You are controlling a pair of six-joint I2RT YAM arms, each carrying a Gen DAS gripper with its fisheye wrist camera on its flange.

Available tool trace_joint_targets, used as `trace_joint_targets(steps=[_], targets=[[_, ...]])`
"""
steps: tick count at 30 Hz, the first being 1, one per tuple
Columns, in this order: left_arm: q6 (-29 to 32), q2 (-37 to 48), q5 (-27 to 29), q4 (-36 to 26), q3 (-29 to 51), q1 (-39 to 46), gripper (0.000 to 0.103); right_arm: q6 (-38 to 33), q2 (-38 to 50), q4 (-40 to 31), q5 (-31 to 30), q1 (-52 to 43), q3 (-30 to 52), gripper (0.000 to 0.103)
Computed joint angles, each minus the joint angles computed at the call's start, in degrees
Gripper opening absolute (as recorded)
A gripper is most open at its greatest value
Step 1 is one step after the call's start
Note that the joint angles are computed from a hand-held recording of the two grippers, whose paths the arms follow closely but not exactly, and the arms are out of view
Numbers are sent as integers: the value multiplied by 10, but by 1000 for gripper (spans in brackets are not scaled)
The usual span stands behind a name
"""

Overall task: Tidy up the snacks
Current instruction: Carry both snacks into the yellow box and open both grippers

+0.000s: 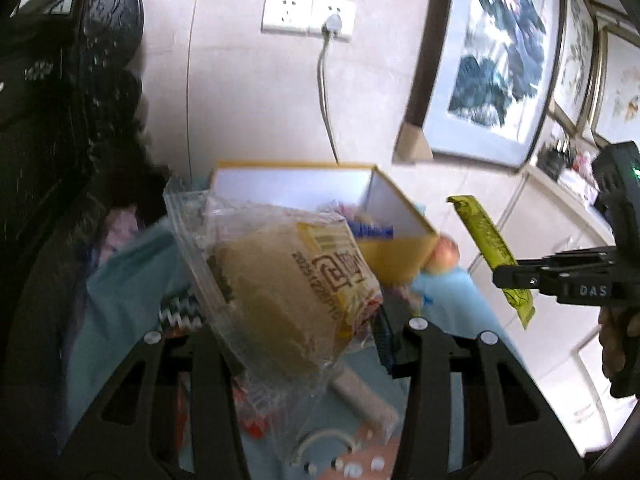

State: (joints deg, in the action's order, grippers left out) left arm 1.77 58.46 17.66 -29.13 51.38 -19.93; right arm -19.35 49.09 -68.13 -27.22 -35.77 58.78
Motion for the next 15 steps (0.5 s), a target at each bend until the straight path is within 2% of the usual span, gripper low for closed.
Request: trace_joint_targets(steps=[8, 15], targets=[[-23, 153, -45, -9, 167, -41, 44, 39, 128, 43, 28, 39, 145, 19], [-14, 319, -68, -36, 344, -53, 45, 85, 249, 97, 87, 97, 245, 20]])
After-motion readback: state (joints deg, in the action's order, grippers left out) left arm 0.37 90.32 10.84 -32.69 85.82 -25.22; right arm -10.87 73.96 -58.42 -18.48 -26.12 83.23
